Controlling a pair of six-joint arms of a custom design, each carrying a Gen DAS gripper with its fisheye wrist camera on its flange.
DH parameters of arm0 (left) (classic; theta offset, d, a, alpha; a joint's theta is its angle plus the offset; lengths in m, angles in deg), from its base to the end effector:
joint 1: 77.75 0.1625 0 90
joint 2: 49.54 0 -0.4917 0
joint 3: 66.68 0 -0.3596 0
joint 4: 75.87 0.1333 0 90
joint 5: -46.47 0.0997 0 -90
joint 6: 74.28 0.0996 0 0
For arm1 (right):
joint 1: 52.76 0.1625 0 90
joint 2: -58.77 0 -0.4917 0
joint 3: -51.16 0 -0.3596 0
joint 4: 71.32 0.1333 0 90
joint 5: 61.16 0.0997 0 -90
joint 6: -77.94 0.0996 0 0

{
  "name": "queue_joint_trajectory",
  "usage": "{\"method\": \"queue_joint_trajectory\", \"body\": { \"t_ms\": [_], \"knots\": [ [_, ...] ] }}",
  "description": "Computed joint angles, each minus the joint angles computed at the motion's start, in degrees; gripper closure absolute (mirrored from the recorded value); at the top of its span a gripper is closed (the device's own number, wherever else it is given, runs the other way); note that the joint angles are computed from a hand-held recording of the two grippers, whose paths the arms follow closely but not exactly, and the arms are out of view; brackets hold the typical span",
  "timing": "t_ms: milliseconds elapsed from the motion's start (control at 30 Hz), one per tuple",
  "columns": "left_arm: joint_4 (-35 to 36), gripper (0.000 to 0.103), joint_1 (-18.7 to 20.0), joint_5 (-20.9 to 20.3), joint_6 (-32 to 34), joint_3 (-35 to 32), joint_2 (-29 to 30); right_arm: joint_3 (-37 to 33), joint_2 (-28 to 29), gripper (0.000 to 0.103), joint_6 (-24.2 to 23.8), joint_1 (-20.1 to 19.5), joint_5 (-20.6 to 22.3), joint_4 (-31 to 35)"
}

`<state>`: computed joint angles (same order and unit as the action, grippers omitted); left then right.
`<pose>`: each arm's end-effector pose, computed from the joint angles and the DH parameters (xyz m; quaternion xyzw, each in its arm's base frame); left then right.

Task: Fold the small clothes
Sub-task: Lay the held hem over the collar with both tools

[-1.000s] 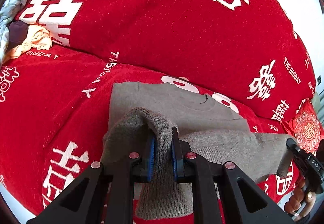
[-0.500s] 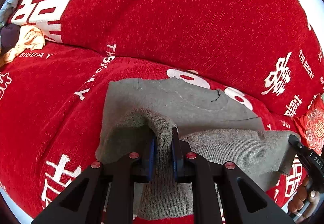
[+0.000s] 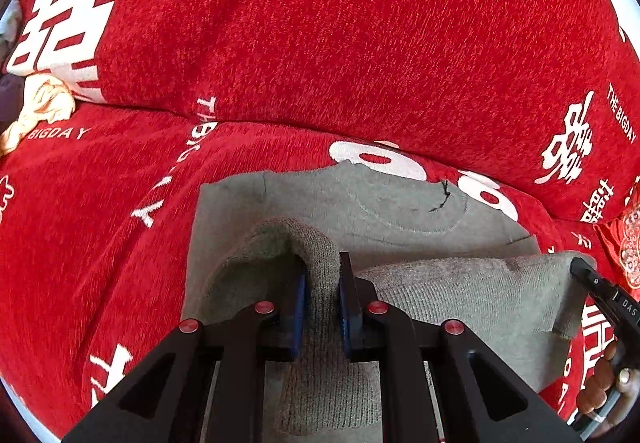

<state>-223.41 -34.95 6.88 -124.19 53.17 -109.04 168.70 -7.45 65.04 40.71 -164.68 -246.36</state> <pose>-0.2417 -0.5101 0.2054 -0.0110 0.9045 -0.3044 0.2984 0.1437 -0.5520 0.3065 0.1015 -0.9455 0.2778 0.1359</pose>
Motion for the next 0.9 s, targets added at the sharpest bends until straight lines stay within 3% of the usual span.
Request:
{"method": "queue_joint_trajectory", "body": {
  "t_ms": [733, 900],
  "knots": [
    [-2.82, 0.088, 7.14, -2.48, 6.08, -5.88, 4.92, -6.97, 6.8, 0.093, 0.38, -1.39, -3.55, 3.13],
    [-4.42, 0.088, 7.63, -2.96, 7.78, -7.3, 5.15, -7.59, 6.87, 0.093, 0.36, -1.54, -2.38, 2.65]
  ]
}}
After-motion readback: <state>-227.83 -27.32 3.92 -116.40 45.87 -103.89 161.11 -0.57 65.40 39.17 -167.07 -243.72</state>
